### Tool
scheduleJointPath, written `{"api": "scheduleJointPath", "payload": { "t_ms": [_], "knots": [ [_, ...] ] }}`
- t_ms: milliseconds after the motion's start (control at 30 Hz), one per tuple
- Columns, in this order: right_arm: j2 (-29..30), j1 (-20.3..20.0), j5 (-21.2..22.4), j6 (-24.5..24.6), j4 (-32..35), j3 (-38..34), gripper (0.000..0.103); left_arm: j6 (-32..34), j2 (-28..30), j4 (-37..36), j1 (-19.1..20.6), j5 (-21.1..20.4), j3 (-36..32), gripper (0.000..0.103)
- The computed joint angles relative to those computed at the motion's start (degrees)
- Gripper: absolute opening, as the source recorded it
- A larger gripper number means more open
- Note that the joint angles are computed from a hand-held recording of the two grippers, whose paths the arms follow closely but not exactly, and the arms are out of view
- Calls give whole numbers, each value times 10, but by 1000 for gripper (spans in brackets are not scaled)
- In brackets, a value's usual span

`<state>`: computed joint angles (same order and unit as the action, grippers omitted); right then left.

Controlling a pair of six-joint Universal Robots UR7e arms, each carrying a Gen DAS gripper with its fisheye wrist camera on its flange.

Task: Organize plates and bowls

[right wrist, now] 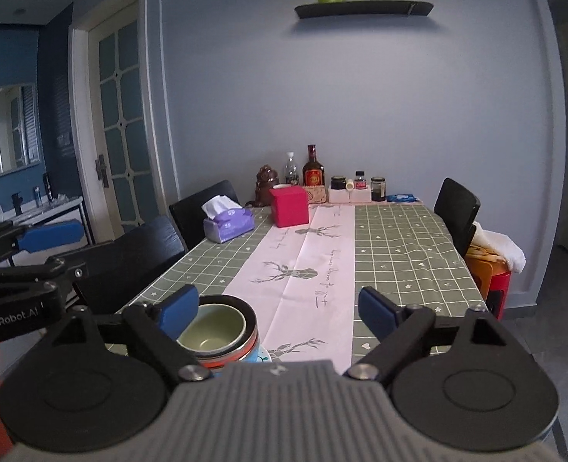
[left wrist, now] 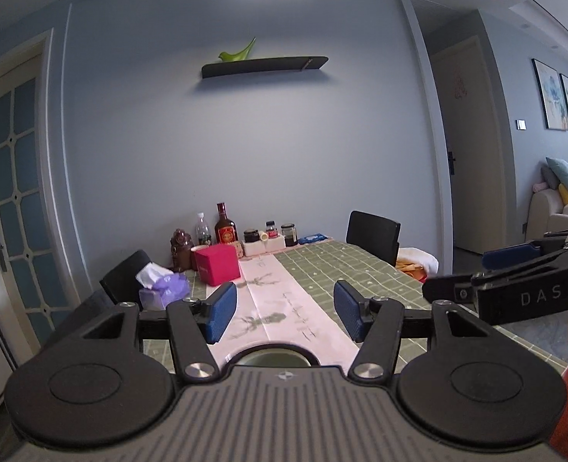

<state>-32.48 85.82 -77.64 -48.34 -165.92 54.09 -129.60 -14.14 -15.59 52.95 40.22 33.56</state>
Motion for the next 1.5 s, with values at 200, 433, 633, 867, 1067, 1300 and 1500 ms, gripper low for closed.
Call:
{"api": "scheduleJointPath", "payload": {
  "t_ms": [200, 433, 633, 867, 1067, 1300, 1500],
  "knots": [
    [-8, -32, 18, -13, -221, 124, 89, 74, -25, -241, 6, -19, 156, 88],
    [-33, -38, -48, 20, -192, 182, 89, -16, -13, -179, 6, -86, 150, 91],
    [-27, -35, -90, 24, -198, 192, 91, -108, 17, -48, 4, -136, 85, 91],
    [-33, -40, -90, 43, -185, 202, 91, -130, 32, -14, 2, -146, 60, 91],
    [-39, -42, -80, 48, -191, 209, 92, -114, 36, -17, -3, -146, 54, 91],
    [-43, -45, -70, 49, -198, 215, 92, -110, 36, -16, -5, -145, 53, 91],
    [-43, -45, -68, 45, -198, 216, 92, -108, 32, -25, -5, -146, 59, 91]
  ]
}}
